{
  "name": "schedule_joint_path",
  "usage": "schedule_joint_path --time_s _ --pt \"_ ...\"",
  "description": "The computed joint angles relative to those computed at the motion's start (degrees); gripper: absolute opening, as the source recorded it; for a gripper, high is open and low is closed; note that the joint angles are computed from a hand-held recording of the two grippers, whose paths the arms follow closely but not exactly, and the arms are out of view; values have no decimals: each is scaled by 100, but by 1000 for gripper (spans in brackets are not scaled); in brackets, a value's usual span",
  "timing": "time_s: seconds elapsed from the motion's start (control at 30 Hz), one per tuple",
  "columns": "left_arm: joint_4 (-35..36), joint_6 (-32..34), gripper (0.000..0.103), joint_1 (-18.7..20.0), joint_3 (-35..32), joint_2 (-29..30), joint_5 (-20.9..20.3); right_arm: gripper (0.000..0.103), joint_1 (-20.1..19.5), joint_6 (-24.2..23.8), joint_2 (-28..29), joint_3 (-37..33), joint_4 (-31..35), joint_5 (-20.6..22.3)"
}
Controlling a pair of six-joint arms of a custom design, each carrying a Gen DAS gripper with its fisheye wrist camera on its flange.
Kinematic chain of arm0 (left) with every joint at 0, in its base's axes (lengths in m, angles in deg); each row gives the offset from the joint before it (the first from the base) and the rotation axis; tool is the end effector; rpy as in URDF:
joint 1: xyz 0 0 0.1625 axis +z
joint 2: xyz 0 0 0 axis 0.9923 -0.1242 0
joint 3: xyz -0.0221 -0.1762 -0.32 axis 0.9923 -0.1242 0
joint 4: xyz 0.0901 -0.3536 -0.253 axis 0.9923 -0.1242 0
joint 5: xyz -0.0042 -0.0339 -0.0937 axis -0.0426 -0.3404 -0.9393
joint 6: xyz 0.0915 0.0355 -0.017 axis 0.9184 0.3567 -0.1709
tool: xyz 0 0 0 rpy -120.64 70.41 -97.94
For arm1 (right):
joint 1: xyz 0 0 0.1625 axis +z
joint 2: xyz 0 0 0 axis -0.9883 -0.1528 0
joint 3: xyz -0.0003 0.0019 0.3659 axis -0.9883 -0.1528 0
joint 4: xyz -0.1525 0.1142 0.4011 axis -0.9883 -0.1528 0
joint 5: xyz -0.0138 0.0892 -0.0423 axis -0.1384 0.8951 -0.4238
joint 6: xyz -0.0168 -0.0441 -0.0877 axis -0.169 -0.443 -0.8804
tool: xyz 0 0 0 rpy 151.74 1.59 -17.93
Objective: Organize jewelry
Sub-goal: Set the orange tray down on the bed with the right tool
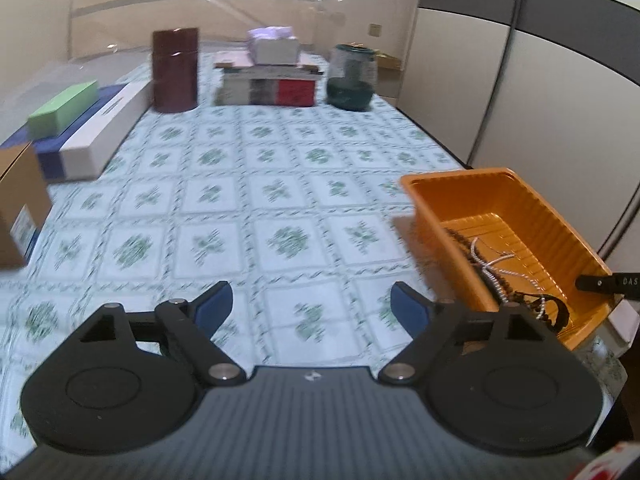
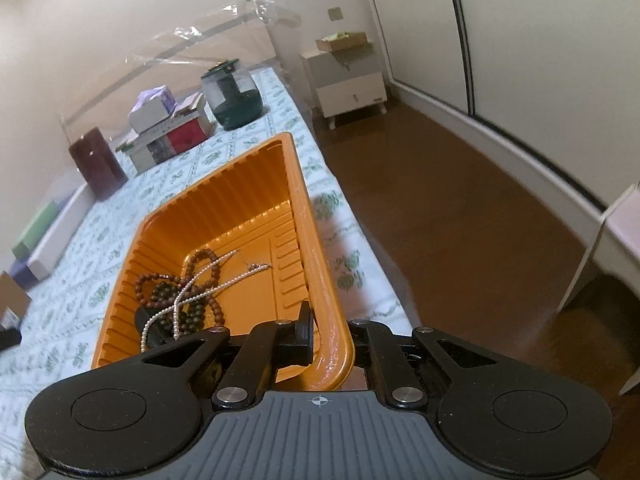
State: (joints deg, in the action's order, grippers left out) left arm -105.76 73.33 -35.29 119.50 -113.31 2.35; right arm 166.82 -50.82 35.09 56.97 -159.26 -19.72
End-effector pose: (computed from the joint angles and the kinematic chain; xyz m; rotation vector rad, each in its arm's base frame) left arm -0.2705 -0.6245 0.1733 0.1541 2.1839 -1.1398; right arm 0.0649 -0.7555 0.3037 0.4837 -2.6386 0.9535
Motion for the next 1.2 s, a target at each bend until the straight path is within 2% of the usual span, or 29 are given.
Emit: schedule_joint_path --time_s 0.2,0.23,0.27,0.3,0.33,0.4,0.43,0.53,0.63,0.73,0.83,1.03,1.2 --pt "181 -538 91 -34 402 -305 192 9 -344 597 -126 -5 320 712" --pt "47 -503 91 -40 464 -329 192 21 -407 742 -170 25 349 891" --pt "-106 -473 93 -47 536 -358 185 51 -461 866 -227 71 367 1032" --pt "-155 -509 95 -61 592 -385 197 66 -515 1005 -274 108 356 1181" --pt "-162 -558 96 -73 633 -412 218 77 -567 1136 -338 193 259 1334" --pt "-178 -628 99 -111 738 -481 254 77 -629 1332 -450 295 147 1505" --pt "-197 -630 99 -132 790 -509 278 77 -623 1415 -509 329 129 1447" --pt "-150 -746 101 -206 948 -605 353 77 -487 1427 -757 565 -175 1077" --pt "73 -1029 102 -272 1104 -743 264 79 -155 991 -1045 899 -522 457" --pt "592 -1494 102 -380 1211 -856 359 82 248 370 -1236 1183 -519 -147" --pt "1161 -2031 102 -484 1283 -972 399 83 560 -186 -1374 1424 -123 -510" --pt "2830 -3549 102 -672 1326 -1289 273 83 888 -462 -1617 2003 376 -772" --pt "3555 -4070 102 -825 1331 -1366 142 83 1086 -502 -1530 2151 467 -928"
